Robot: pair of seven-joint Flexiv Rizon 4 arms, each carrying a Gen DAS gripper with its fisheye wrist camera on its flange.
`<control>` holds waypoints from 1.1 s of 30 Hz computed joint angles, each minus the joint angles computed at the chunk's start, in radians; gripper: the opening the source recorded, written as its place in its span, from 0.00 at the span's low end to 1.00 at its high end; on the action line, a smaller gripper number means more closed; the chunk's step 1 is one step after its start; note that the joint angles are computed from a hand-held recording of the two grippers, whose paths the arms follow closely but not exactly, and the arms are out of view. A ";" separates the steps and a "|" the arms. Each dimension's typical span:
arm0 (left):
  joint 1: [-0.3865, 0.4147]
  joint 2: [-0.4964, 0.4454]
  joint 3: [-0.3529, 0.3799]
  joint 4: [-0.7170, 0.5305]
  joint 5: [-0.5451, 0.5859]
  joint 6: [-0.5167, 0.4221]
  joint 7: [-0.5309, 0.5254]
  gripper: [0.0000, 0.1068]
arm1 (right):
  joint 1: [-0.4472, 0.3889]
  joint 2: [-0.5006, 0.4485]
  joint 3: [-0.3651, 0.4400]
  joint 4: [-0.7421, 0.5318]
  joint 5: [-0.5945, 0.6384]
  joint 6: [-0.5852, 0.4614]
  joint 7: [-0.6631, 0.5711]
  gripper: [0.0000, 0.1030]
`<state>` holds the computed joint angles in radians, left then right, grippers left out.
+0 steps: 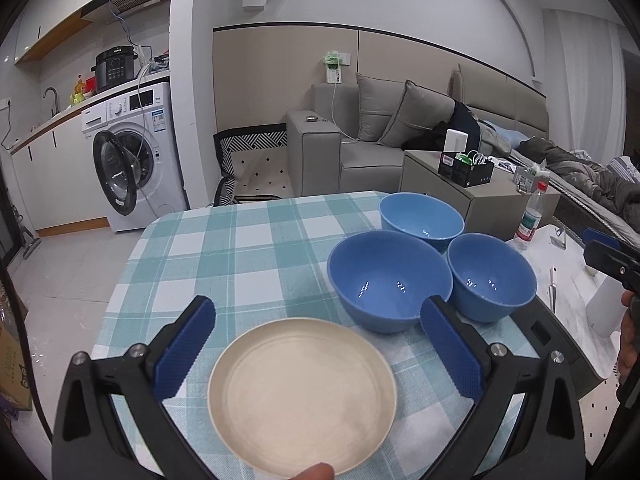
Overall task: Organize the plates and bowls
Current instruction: 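Move both grippers toward the large blue bowl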
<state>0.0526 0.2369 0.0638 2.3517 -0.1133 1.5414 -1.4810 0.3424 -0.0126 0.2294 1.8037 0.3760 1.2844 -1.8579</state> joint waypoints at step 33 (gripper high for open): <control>-0.045 -0.265 -0.021 -0.336 -0.117 -0.081 0.038 0.96 | -0.120 -0.110 -0.043 -0.244 0.017 -0.047 0.041 0.99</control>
